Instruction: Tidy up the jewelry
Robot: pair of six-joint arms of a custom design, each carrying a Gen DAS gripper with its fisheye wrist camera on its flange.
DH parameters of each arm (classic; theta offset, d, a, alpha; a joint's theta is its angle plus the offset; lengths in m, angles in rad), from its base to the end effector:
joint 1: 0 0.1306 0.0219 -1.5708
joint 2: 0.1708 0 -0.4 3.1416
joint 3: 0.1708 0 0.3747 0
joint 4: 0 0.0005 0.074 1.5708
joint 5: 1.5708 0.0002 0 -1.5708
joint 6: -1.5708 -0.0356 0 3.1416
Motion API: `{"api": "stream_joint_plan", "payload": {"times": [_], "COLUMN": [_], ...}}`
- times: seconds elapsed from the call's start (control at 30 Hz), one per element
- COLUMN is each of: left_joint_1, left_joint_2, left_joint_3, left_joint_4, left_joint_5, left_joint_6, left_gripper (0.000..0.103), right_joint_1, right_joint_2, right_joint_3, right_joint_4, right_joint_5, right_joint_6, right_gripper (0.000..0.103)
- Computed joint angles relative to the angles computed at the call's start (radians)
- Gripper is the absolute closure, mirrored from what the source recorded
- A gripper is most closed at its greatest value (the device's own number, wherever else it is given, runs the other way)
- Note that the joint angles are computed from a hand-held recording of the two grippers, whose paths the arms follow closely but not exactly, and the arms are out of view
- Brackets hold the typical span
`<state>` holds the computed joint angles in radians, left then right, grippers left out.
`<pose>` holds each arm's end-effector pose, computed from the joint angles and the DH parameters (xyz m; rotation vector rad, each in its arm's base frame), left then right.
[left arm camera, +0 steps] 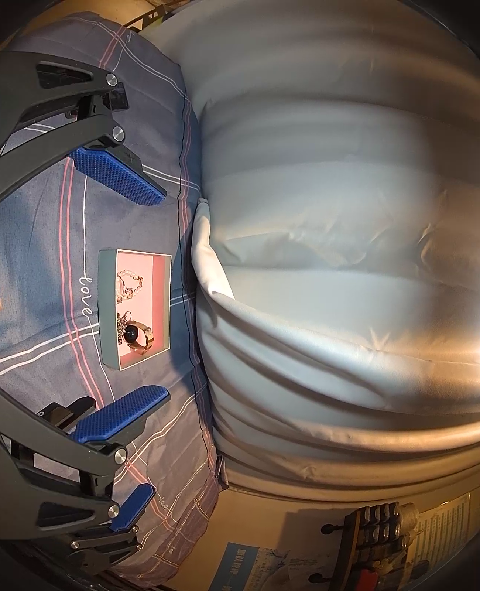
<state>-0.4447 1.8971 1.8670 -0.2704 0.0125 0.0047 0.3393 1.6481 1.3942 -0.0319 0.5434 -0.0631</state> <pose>0.6241 -0.2985 0.4383 0.4196 1.8364 -0.3208 0.5560 0.1762 0.3946 0.1227 1.8159 -0.2199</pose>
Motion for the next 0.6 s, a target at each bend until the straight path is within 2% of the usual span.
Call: {"api": "stream_joint_plan", "payload": {"times": [0.6], "left_joint_1": [-0.001], "left_joint_2": [0.003], "left_joint_3": [0.003], "left_joint_4": [-0.007], "left_joint_5": [0.007], "left_joint_6": [0.006], "left_gripper": [0.006], "right_joint_1": [0.0], "right_joint_2": [0.005], "right_joint_3": [0.007], "right_joint_4": [-0.005], "right_joint_5": [0.004], "right_joint_6": [0.0], "right_gripper": [0.006]}}
